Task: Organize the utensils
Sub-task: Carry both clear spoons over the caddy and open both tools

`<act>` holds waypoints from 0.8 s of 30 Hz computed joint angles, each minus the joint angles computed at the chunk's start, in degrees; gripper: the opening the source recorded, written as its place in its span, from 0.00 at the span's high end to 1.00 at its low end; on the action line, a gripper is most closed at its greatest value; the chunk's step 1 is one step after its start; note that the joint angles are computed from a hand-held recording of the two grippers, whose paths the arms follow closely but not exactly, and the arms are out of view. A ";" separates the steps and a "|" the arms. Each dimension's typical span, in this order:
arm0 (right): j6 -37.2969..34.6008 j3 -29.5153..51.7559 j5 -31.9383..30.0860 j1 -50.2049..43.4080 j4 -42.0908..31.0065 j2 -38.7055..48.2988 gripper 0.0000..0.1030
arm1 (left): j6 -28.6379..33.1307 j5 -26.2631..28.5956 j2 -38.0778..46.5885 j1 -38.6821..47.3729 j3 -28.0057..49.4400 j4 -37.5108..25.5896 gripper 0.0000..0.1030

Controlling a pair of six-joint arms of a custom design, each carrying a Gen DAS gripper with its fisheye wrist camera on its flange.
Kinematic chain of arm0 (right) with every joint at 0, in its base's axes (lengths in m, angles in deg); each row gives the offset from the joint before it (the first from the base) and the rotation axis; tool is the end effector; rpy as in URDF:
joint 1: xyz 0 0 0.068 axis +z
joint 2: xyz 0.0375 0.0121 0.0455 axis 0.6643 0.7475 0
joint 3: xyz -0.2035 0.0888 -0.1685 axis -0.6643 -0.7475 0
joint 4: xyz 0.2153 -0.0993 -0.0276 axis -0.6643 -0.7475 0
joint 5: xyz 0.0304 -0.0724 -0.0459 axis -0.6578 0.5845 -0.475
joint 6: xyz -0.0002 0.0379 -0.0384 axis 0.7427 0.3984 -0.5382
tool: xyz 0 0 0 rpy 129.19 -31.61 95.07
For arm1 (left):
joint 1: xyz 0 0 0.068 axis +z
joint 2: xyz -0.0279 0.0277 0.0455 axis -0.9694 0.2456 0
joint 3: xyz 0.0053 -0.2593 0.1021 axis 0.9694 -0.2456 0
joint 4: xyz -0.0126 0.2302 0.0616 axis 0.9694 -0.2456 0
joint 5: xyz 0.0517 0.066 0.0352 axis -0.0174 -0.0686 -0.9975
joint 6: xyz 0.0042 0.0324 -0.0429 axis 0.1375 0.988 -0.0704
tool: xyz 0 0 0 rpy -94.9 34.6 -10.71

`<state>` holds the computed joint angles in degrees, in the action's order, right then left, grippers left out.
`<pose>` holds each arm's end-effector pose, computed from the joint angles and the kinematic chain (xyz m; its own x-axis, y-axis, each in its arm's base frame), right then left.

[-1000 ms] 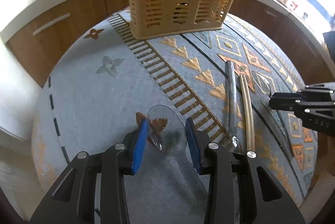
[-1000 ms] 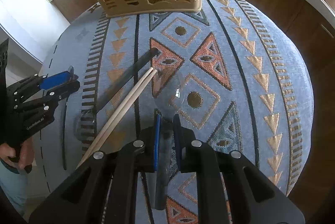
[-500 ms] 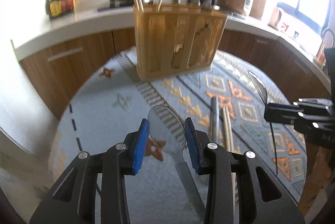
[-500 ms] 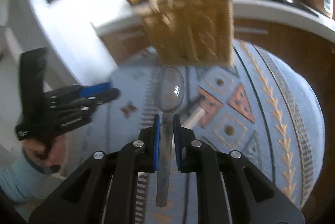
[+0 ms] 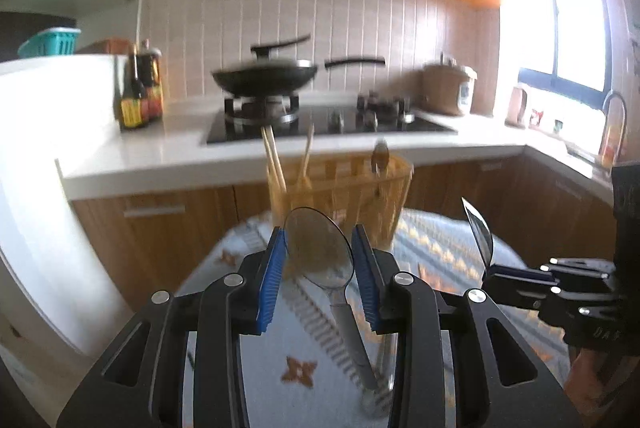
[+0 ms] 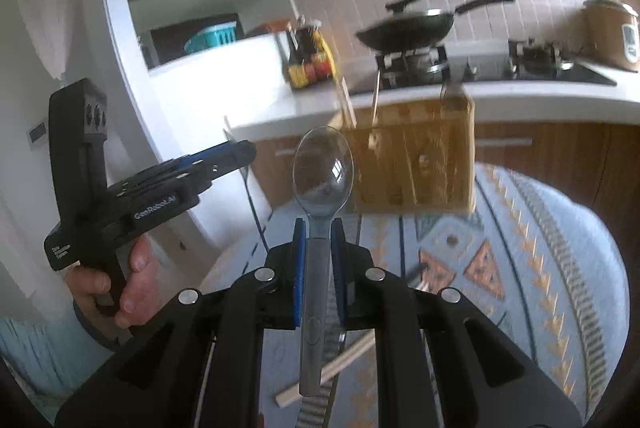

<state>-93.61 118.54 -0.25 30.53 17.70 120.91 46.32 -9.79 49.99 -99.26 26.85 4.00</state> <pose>0.2758 -0.0252 0.2750 -0.5132 -0.1200 -0.8498 -0.6461 0.7058 0.2906 0.2455 -0.0960 0.2982 -0.3809 -0.0061 -0.9246 0.0883 0.9952 -0.0430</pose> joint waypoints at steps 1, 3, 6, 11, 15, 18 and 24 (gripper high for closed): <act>1.56 0.86 -0.76 -0.01 0.96 0.45 0.90 | 0.09 0.08 0.20 0.24 0.59 0.53 0.69; 4.64 2.54 -0.99 0.48 3.23 1.57 0.90 | 0.71 0.52 1.19 1.28 3.35 1.03 0.69; 8.38 5.49 0.05 1.60 6.83 3.58 0.90 | 1.67 1.22 3.07 2.57 7.38 1.70 0.69; 16.13 11.66 3.05 3.59 13.70 7.79 0.90 | 2.78 1.48 6.61 3.48 13.40 4.13 0.69; 22.34 16.54 5.80 4.28 19.68 12.09 0.90 | 2.10 2.07 9.85 4.18 17.45 5.87 0.69; 25.03 20.90 8.85 4.69 22.36 15.58 0.90 | 1.31 3.45 13.34 5.01 20.95 6.98 0.69; 26.51 27.82 15.61 5.93 27.04 21.68 0.90 | 1.87 4.13 21.05 5.53 27.94 8.34 0.69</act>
